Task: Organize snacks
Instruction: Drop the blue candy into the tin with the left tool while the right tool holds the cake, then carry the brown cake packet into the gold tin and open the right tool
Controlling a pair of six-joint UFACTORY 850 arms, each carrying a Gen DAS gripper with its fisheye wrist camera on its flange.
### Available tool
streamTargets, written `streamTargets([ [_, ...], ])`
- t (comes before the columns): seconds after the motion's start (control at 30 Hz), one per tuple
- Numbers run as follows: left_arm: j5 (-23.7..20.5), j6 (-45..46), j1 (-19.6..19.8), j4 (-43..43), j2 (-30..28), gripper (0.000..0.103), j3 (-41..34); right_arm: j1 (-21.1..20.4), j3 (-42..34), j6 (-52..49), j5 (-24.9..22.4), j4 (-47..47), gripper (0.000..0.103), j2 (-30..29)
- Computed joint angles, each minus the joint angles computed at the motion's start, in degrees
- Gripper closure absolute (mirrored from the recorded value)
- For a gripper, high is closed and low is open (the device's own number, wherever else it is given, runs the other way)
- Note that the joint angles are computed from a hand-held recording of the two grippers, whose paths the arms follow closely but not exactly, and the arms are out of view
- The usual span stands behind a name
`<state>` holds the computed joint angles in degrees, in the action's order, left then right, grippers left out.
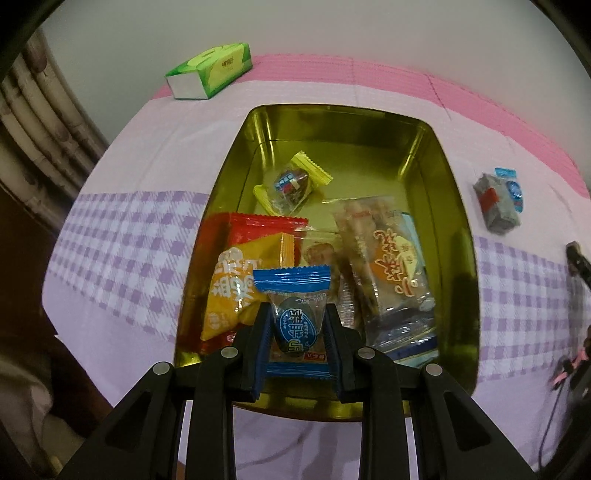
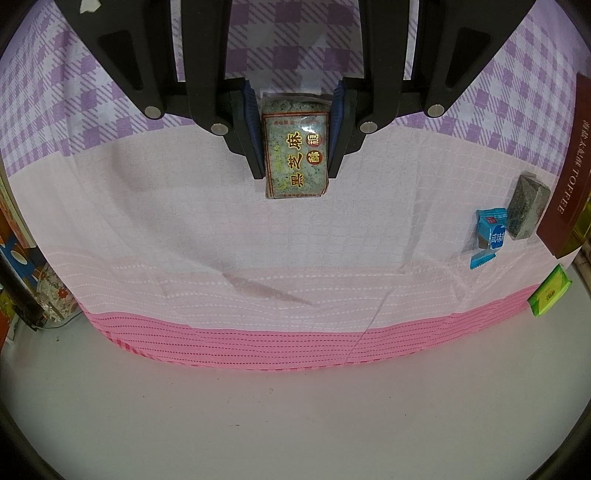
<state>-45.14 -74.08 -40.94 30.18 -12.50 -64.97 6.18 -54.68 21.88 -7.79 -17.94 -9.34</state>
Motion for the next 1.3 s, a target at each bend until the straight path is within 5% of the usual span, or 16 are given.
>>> streamTargets([
  [0.6, -1.4, 0.5, -0.5, 0.8, -0.3, 0.073, -0.5, 0.1, -0.1, 1.2, -0.2, -1.3, 0.073, 0.0],
  [1.3, -2.5, -8.0, -2.7, 12.0, 1.9, 0.057, 1.1, 0.3, 0.0, 4.0, -0.4, -4.3, 0.073, 0.0],
])
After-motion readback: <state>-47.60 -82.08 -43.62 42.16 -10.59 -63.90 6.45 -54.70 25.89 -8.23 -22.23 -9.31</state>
